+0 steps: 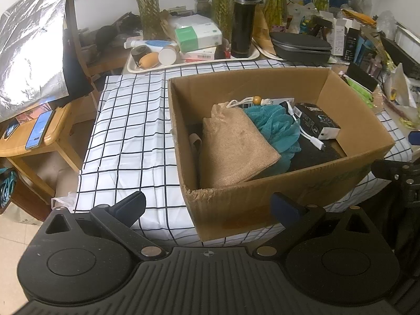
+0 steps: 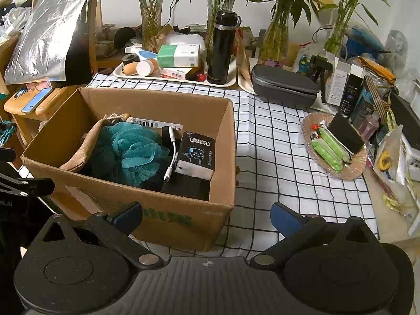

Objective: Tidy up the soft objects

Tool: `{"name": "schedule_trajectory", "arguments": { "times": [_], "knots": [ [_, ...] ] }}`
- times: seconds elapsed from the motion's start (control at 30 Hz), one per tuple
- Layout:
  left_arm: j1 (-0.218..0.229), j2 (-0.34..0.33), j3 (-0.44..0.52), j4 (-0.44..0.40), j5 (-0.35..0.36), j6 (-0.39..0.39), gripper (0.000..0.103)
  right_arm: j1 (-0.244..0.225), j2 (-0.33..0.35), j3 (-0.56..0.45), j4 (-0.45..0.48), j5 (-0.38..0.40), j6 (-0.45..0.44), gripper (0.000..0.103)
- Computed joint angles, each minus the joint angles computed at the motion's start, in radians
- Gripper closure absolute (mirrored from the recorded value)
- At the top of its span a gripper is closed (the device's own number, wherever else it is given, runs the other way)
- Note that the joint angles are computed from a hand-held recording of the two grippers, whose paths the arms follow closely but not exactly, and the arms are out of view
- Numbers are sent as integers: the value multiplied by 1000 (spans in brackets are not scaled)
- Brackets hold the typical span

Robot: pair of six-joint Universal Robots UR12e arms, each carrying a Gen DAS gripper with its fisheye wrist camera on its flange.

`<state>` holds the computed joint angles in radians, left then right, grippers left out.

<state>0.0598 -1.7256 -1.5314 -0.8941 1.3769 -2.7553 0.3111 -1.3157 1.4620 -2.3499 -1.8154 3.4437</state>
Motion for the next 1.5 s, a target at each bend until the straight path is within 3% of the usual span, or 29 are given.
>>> {"name": "schedule_trajectory", "arguments": {
  "times": [1.5],
  "knots": [
    [1,2,7,9,-13,-13,0,2,2,-2,-1,-11,11,0]
  ]
}}
